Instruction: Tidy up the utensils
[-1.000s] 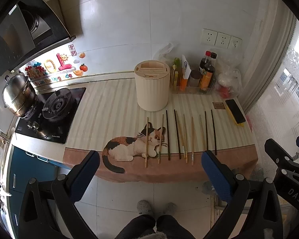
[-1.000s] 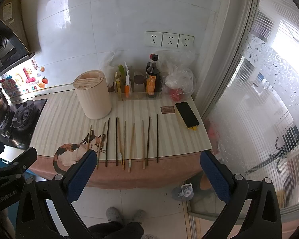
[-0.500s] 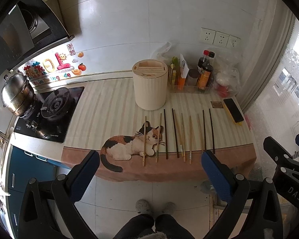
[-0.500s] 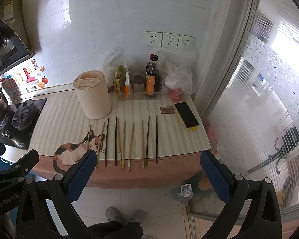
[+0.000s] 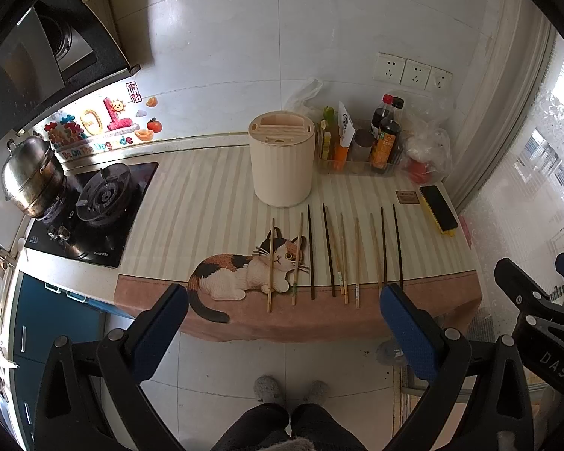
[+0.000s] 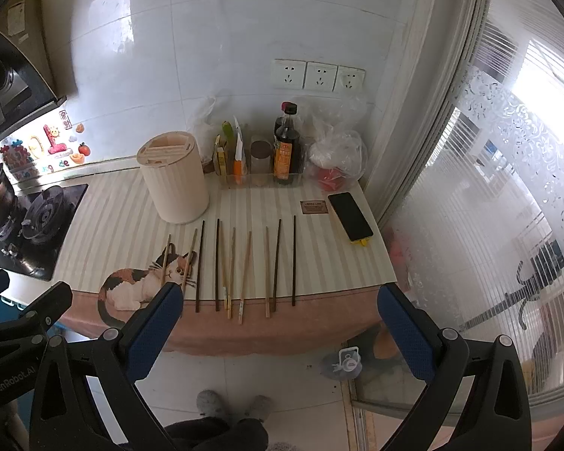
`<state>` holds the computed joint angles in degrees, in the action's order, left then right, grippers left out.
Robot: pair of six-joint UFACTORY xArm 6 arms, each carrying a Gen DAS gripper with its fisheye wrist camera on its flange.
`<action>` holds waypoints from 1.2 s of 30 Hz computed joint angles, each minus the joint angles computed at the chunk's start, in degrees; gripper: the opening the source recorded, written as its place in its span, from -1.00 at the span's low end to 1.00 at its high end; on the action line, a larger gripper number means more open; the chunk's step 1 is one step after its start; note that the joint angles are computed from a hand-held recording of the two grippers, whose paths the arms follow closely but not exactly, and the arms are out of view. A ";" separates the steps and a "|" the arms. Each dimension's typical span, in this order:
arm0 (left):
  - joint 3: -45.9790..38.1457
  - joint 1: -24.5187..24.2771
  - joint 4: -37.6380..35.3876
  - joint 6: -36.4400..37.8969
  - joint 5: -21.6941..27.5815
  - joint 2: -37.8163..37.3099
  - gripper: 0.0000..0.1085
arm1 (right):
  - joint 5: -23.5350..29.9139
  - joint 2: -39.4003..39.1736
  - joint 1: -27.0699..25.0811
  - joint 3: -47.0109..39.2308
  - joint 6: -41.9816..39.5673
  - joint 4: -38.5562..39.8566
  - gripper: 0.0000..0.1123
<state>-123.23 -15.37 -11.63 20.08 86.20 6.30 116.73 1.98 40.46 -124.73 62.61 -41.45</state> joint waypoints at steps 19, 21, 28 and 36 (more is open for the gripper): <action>7.17 -1.38 1.98 -2.35 -8.50 -3.04 0.90 | -3.83 -4.73 -1.38 6.64 1.98 1.14 0.83; 10.97 -1.95 2.77 -3.43 -14.63 -3.72 0.90 | -8.92 -9.08 -3.24 13.70 4.08 1.90 0.83; 15.24 -4.47 10.83 -8.24 -24.91 1.13 0.90 | -27.75 -17.86 -15.79 34.29 2.15 11.30 0.83; 1.85 -5.08 14.82 -9.38 -17.62 19.01 0.90 | -45.32 -16.17 -29.02 48.07 -5.55 24.98 0.03</action>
<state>-121.37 -20.45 3.19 10.70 68.58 25.31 71.41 -14.20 11.44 -76.67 57.06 -16.47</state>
